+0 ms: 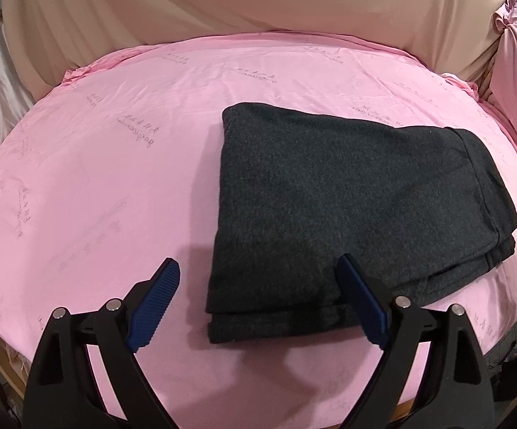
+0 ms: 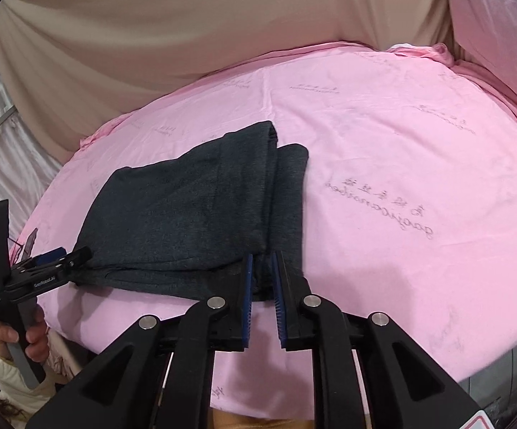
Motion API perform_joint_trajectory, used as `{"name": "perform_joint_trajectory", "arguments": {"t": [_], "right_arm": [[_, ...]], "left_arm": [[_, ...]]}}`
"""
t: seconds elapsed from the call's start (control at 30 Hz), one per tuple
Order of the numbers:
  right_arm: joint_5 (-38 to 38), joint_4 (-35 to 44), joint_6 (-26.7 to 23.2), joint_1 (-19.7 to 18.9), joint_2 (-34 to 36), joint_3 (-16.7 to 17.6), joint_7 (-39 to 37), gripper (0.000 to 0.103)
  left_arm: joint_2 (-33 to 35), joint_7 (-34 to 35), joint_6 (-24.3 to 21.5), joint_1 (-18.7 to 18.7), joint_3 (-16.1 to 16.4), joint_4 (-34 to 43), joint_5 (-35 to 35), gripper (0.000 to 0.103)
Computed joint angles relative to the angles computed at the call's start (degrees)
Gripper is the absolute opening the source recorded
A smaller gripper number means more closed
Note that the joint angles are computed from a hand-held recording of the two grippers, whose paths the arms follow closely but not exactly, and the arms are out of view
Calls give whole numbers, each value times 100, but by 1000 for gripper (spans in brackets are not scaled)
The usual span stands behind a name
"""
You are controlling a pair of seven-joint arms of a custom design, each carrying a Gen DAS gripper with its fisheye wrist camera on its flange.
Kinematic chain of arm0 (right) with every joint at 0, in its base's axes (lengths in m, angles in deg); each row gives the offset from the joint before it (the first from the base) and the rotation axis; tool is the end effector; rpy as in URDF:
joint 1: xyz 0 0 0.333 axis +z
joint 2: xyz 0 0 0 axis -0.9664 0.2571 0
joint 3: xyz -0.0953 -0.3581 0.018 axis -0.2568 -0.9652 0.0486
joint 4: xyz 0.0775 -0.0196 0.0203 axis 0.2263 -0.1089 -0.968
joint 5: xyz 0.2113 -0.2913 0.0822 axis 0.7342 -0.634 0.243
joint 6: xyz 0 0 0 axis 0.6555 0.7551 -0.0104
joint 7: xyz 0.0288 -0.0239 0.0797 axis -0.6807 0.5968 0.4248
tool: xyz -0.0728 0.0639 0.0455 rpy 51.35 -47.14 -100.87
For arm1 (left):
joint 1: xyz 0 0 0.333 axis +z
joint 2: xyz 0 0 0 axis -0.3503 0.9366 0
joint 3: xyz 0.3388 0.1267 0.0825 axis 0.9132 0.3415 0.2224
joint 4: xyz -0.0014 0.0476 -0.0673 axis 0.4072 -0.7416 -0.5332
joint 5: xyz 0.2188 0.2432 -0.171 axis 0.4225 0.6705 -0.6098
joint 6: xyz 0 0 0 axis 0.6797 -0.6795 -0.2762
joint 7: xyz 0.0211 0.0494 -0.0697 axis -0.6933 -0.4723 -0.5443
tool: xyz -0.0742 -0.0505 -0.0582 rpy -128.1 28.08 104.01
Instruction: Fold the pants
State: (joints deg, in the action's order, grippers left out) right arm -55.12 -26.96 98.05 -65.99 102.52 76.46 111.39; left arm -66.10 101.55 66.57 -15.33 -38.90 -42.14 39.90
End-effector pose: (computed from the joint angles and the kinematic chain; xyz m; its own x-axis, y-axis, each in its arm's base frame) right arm 0.6661 0.1186 0.6004 0.2361 -0.9008 -0.3644 -0.8498 -0.0096 -0.5270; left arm 0.6393 -0.0009 0.5496 0.2508 -0.9658 -0.0654 -0.8562 -0.1898 -0.4806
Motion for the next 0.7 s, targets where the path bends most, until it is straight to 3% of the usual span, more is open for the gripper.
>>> {"name": "perform_joint_trajectory", "arguments": {"t": [0.13, 0.53, 0.7], "right_arm": [[-234, 10, 31, 107, 69, -19, 38, 25], [11, 137, -75, 206, 244, 125, -154, 26], [-117, 367, -90, 288, 448, 96, -32, 34]], "left_arm": [[-122, -64, 29, -28, 37, -133, 204, 89], [-163, -352, -72, -126, 91, -194, 755, 91], [-145, -294, -82, -75, 75, -178, 604, 92]]}}
